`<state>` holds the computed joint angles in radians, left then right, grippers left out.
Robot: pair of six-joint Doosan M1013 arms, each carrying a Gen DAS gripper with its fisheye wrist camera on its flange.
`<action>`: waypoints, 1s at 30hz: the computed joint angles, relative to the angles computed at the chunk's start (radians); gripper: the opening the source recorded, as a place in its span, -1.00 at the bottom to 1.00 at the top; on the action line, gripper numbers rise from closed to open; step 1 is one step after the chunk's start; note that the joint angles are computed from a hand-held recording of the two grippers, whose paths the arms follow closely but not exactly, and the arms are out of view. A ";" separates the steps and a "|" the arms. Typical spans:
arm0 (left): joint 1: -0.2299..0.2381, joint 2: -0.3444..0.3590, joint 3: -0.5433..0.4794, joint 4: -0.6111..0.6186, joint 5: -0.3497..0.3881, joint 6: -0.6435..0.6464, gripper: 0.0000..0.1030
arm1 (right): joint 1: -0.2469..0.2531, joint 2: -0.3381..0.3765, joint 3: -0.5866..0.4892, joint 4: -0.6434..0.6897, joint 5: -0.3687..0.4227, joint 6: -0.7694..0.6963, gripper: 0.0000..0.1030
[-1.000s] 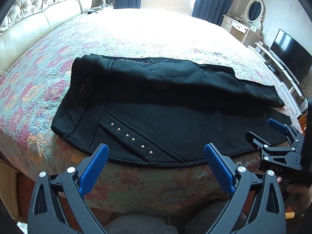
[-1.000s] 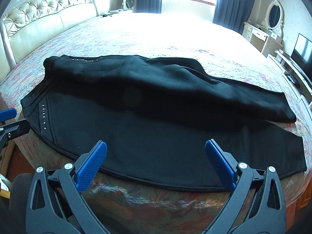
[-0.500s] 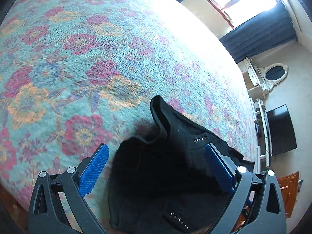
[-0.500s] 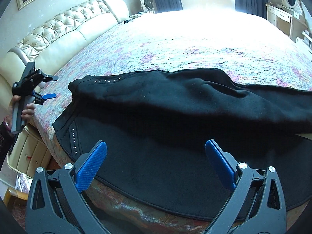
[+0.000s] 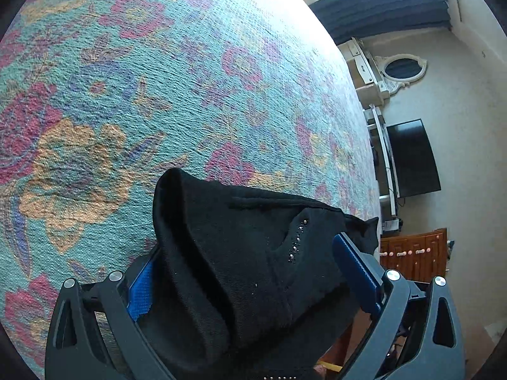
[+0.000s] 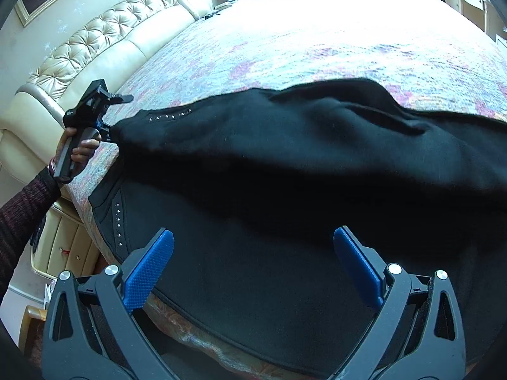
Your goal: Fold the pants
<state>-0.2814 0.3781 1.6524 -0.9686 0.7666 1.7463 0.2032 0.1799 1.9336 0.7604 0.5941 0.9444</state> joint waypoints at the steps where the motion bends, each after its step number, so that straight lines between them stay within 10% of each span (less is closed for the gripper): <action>1: -0.008 0.002 -0.009 0.061 -0.005 -0.046 0.89 | -0.010 0.010 -0.021 0.023 0.013 -0.026 0.96; 17: -0.010 0.029 -0.068 0.244 0.068 -0.119 0.88 | -0.006 0.345 -0.490 -0.415 0.359 0.031 0.96; 18: -0.015 0.032 -0.074 0.262 0.066 -0.115 0.78 | -0.005 0.352 -0.499 -0.436 0.375 0.047 0.96; 19: -0.017 0.034 -0.076 0.272 0.066 -0.104 0.04 | -0.004 0.359 -0.505 -0.447 0.389 0.054 0.96; 21: -0.013 0.045 -0.084 0.282 0.076 -0.125 -0.55 | -0.009 0.365 -0.505 -0.431 0.412 0.032 0.88; 27: 0.003 0.041 -0.068 0.197 0.038 -0.062 -0.74 | -0.021 0.360 -0.500 -0.392 0.445 0.022 -0.48; 30: 0.011 0.019 -0.039 0.081 -0.009 0.068 -0.80 | -0.025 0.323 -0.464 -0.363 0.387 0.009 -0.70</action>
<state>-0.2699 0.3971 1.6131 -0.8874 0.7574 1.8139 0.1783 0.5032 1.4695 0.3970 0.9815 0.9533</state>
